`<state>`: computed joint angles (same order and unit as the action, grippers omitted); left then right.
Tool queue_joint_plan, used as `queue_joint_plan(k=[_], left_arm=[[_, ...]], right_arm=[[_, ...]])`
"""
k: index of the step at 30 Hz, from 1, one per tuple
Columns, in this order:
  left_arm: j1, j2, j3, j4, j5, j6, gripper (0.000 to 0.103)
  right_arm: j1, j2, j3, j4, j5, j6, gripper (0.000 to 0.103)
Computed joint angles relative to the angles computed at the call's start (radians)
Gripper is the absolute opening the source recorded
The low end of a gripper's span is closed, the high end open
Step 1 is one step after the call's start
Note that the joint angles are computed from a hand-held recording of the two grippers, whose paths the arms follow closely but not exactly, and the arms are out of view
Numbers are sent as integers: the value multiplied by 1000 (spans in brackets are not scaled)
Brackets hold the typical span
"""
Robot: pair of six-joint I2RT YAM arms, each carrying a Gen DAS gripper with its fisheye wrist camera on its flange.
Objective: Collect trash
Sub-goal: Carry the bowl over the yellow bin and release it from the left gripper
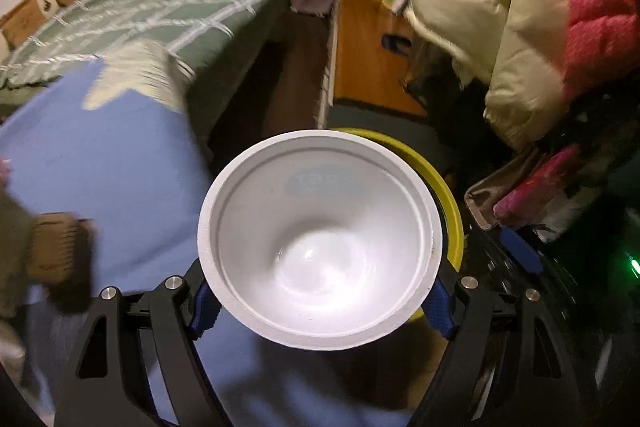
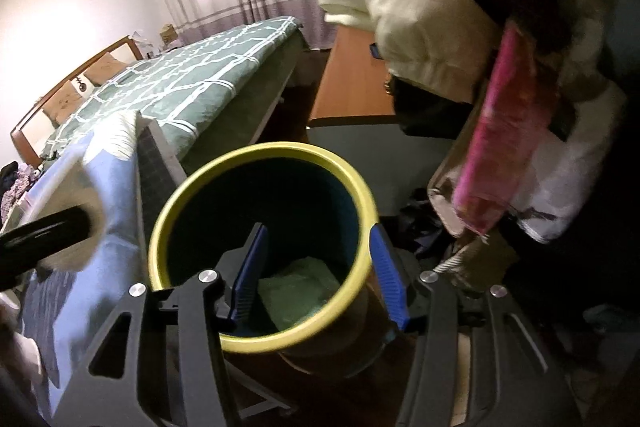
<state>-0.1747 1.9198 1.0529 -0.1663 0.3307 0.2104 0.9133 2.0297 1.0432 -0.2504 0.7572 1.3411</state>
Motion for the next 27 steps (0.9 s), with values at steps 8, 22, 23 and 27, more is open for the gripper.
queue_joint_plan(k=[8,22,23,27], left_arm=[[-136,216,157,44,-122,-85,91],[169,-295,-134,-9,106,60,95],[218,-332,-137,-30,139,80,96],[444,-414,-120,-72,243,144,98]], right_arm=[[7,-12,-37,-12,-1,40,56],[32,38,78,-32,-5,-23,56],[39,47,101,-40,-2,-35,56],[75,107,241,-62,-3,-127,57]])
